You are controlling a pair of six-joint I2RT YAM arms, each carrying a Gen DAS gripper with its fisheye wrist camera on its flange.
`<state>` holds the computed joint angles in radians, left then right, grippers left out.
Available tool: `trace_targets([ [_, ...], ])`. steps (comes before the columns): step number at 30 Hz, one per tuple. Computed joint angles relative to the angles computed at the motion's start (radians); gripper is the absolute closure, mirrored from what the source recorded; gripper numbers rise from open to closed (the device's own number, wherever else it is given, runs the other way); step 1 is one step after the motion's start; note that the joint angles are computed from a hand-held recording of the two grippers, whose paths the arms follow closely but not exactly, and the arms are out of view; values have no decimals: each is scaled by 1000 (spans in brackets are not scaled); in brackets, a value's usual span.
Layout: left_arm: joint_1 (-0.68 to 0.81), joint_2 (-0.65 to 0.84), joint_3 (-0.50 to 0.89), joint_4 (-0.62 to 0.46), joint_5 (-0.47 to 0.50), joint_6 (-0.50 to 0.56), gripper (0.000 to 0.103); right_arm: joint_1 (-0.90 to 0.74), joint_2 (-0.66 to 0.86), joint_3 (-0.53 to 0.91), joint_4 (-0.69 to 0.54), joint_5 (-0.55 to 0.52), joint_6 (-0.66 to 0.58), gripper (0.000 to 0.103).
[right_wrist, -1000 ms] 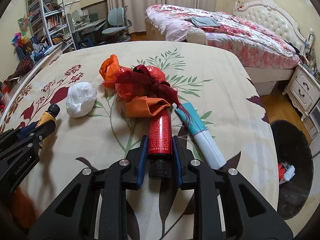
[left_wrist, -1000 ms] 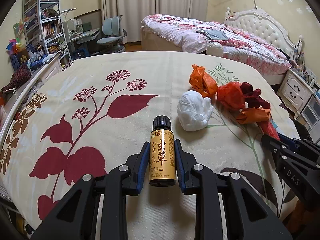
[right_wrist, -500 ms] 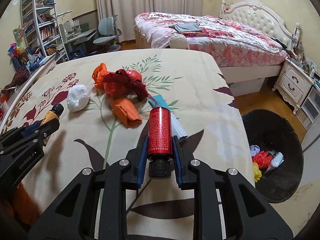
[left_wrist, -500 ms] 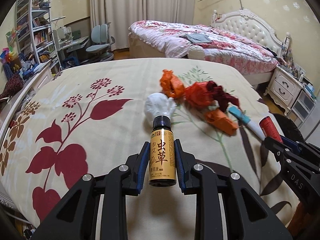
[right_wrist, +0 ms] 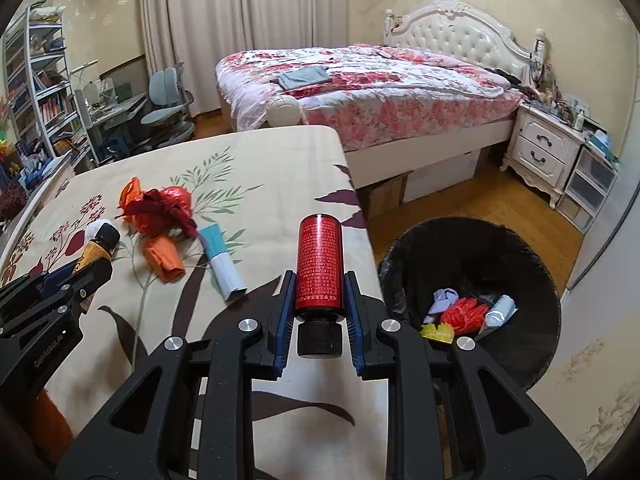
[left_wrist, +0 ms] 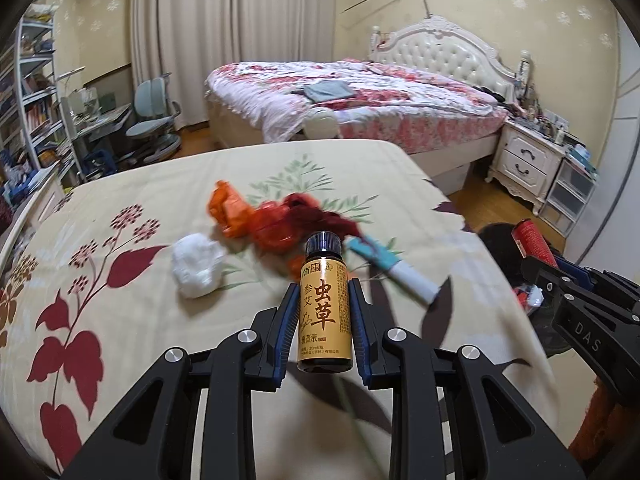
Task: Collect trash
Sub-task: 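Carry the red can with the right tool while the left carries the gold bottle toward the bin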
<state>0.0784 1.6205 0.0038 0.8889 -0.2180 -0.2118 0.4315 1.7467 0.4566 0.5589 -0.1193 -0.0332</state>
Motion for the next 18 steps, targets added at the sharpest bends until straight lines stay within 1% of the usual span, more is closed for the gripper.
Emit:
trace_targets([
  [5, -140, 54, 72, -23, -60, -45, 76, -92, 12, 14, 15, -13, -13, 80],
  [8, -197, 76, 115, -47, -81, -60, 76, -149, 30, 30, 20, -26, -24, 80],
  [18, -331, 175, 296, -119, -126, -85, 76, -301, 129, 102, 36, -57, -36, 80],
])
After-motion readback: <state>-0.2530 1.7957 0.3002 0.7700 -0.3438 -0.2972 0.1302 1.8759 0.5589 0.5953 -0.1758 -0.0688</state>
